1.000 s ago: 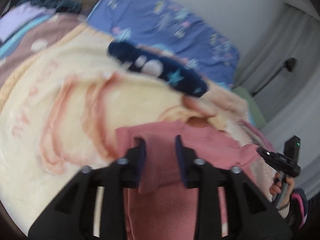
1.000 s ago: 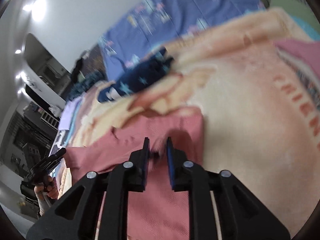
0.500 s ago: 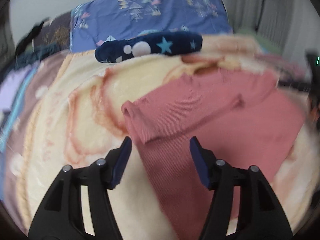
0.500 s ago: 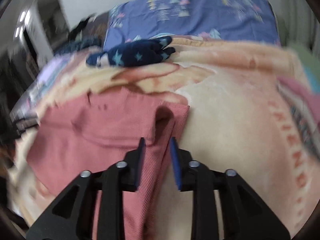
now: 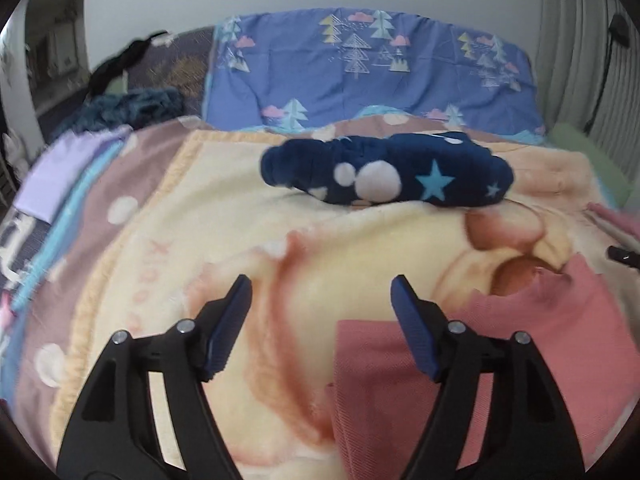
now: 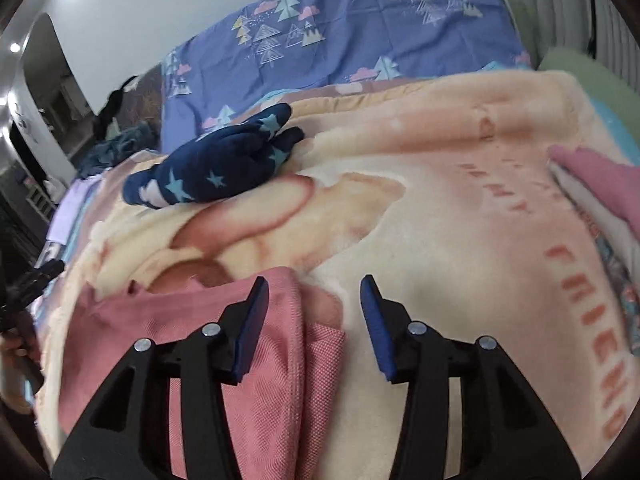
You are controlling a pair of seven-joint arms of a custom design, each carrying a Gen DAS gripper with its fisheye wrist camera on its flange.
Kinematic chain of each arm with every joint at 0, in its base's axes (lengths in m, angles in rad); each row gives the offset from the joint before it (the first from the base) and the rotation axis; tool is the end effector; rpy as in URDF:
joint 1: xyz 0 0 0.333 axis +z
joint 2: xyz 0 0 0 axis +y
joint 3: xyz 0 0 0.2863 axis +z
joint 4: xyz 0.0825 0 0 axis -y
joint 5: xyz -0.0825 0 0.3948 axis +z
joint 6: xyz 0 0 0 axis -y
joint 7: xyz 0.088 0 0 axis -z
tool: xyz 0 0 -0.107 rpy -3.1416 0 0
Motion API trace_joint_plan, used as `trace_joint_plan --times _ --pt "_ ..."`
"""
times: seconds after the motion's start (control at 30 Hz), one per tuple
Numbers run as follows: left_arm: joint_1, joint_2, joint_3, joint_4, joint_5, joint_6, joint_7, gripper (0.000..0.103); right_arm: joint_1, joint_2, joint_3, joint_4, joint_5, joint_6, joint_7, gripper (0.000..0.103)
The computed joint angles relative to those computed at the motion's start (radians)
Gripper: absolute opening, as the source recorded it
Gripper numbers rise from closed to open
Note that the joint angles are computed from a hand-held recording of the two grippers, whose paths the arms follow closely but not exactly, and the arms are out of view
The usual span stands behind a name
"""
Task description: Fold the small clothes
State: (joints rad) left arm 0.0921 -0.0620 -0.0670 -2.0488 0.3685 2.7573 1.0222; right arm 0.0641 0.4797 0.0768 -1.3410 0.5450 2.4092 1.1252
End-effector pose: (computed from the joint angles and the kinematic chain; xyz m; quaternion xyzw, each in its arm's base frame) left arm 0.5958 -0.0007 0.5216 -0.7367 0.5517 -0.2549 0.2966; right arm 0.7347 0.0952 0.4928 -0.7379 0.5637 -0.0793 0.3626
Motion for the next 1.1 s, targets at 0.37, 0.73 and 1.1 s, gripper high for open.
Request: trace_joint_plan --times 0.37,0.73,1.1 --pt "0.001 0.129 -0.022 0.061 -0.576 -0.043 0.416 0.004 -0.019 0.194 0.044 0.276 0.039 -0.246 0.003 0.008" --pt "-0.032 0.105 -0.002 0.056 -0.449 0.059 0.36 0.004 -0.034 0.083 0.001 0.123 0.121 -0.063 0.016 0.001" --pt "-0.004 0.14 -0.027 0.068 -0.431 -0.019 0.36 0.033 -0.093 0.227 0.074 0.315 0.165 -0.294 0.019 0.044"
